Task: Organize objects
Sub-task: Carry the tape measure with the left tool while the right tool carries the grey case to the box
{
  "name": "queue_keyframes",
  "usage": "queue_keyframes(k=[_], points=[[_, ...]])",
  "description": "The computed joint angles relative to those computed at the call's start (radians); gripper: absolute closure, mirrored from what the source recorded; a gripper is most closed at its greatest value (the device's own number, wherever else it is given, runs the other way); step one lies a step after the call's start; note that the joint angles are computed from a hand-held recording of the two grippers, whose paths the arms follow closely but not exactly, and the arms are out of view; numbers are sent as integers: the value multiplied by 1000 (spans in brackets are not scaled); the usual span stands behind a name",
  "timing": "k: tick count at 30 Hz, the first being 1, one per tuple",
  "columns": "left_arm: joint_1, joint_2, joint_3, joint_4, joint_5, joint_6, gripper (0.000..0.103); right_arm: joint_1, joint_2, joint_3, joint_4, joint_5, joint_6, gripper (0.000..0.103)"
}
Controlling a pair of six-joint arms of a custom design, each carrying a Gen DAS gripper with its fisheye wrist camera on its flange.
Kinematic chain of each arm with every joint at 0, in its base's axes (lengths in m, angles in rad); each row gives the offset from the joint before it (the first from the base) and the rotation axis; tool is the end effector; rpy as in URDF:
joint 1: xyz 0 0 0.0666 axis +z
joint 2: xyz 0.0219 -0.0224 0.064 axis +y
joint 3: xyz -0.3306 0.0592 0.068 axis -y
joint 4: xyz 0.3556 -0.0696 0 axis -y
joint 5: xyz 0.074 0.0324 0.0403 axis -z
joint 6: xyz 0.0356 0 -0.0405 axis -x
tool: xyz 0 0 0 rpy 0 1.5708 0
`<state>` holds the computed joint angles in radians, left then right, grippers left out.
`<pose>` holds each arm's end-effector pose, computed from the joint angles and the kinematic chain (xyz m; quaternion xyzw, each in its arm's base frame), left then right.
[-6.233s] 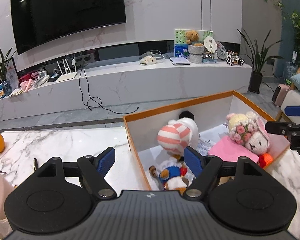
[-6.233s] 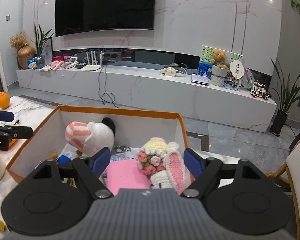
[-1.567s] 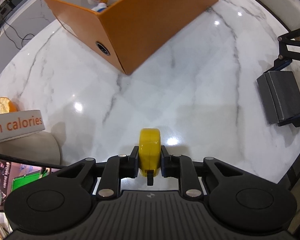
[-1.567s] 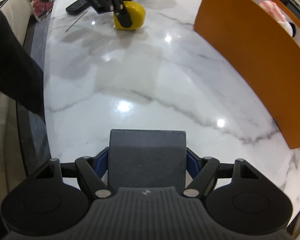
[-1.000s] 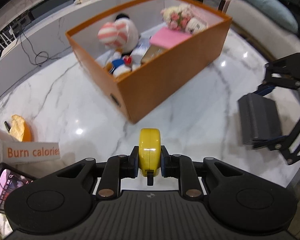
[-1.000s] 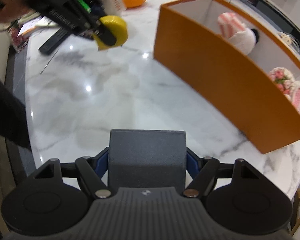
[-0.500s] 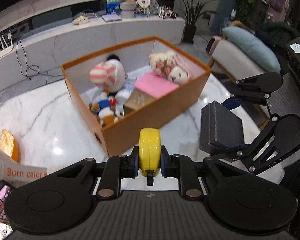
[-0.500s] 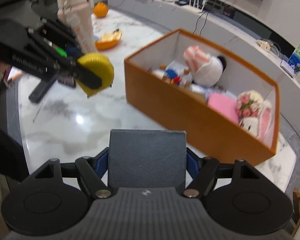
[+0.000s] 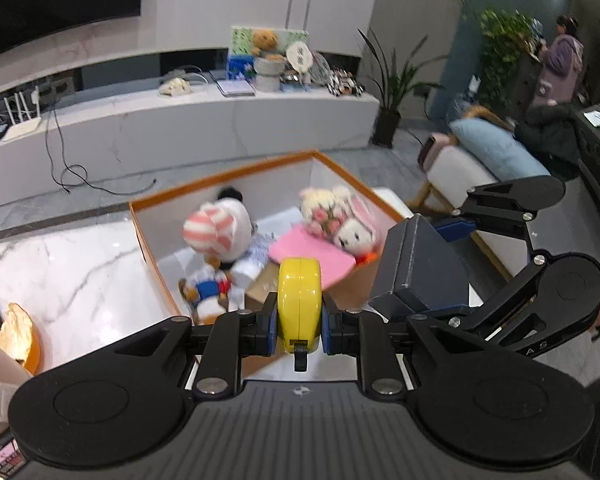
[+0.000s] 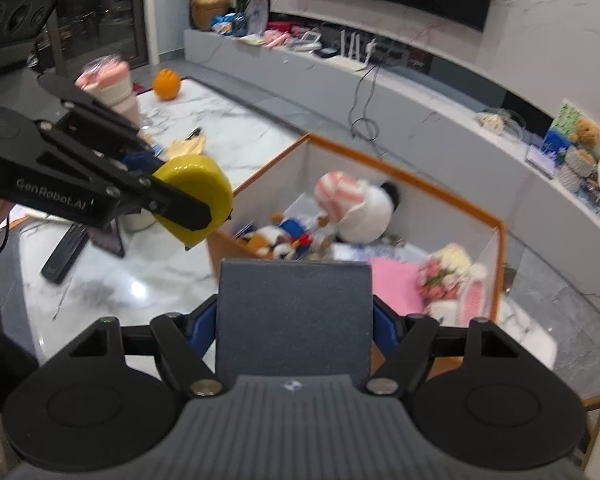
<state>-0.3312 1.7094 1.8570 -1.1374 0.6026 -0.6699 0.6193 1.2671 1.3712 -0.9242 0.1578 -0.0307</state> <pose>0.5070 -0.1961 0.4144 0.5137 0.7619 -0.2342 0.3175 0.3422 0.2365 0.4234 -0.2414 0.8960 0.0472 0.3697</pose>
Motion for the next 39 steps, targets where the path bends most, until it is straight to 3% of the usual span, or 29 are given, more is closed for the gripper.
queue_keyframes(k=[5,8,18,24,32,39], points=[[-29,-15,2,69,-28,69,80,-12,9,47,0,34,1,27],[-45,-2,47,69,-22,93,80,-23,18,90,-2,34,10,27],[-88,37,233,142,-18,209,80,-72,96,337,-49,75,139,27],[-121,60,308,204,-18,274,80,-113,122,435,-18,108,173,27],[-162,200,466,152,-66,287,80,-184,227,548,-38,80,193,27],[-150,369,634,25,-159,279,80,-224,341,559,-37,57,180,27]])
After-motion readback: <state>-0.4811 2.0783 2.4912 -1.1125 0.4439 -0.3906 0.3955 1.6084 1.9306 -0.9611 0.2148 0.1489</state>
